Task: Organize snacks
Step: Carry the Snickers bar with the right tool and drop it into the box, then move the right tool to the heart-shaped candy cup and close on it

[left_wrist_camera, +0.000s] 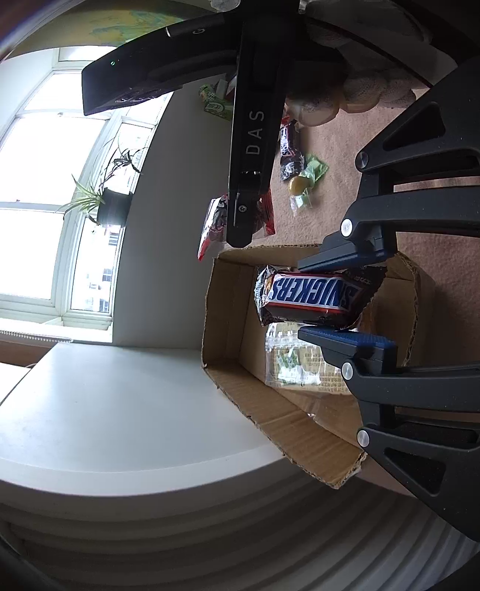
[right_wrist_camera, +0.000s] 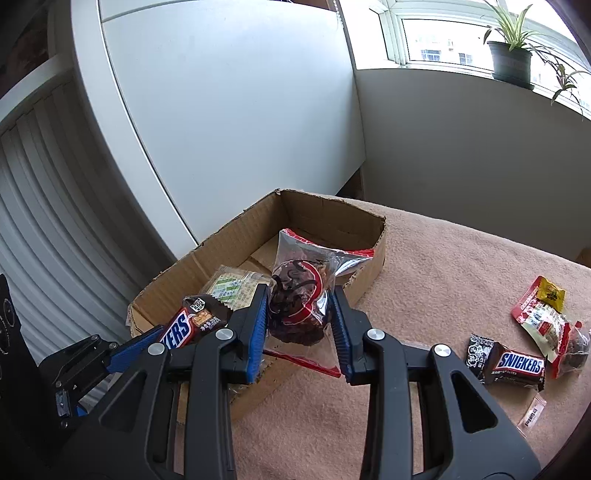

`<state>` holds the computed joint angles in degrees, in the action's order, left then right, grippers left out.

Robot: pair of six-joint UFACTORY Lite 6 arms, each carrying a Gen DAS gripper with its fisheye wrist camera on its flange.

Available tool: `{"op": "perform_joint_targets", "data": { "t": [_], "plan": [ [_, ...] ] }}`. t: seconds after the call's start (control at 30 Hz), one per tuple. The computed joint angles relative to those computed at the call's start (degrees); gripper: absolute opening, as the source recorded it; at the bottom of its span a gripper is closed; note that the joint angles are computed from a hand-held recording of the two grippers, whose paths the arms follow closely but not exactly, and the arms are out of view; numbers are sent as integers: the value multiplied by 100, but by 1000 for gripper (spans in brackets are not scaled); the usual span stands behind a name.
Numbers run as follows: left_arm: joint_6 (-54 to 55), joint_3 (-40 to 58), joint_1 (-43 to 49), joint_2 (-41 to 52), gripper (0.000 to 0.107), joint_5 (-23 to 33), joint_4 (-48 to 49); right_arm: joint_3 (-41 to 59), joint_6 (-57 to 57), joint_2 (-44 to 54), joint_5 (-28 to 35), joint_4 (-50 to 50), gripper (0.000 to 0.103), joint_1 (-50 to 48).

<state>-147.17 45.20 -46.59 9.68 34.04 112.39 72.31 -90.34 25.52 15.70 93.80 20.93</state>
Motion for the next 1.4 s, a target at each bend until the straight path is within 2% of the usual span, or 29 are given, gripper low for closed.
{"op": "perform_joint_targets", "data": {
  "t": [0.2,0.43,0.7,0.73,0.77,0.8,0.83,1.07,1.4],
  "plan": [
    [-63,-25,187,63,28,-85,-15,402,581,464,6,-489,34,36],
    [-4,133,238,257,28,-124,-65,475,504,543,34,-417,34,137],
    [28,301,315,427,29,-170,-113,302,60,368,92,22,43,42],
    [65,317,298,430,32,-144,-165,279,63,335,100,31,45,22],
    [65,318,295,427,43,-131,-183,226,-59,284,87,167,53,9],
    [34,306,293,415,48,-100,-188,156,-262,219,64,377,63,0],
    [4,288,288,395,53,-66,-187,88,-414,149,44,525,65,-12],
    [25,297,248,380,54,8,-255,-401,-508,-359,146,500,68,-306],
    [432,736,-136,633,54,155,-620,-1959,-1441,-1687,416,871,70,-1512]
  ]
}}
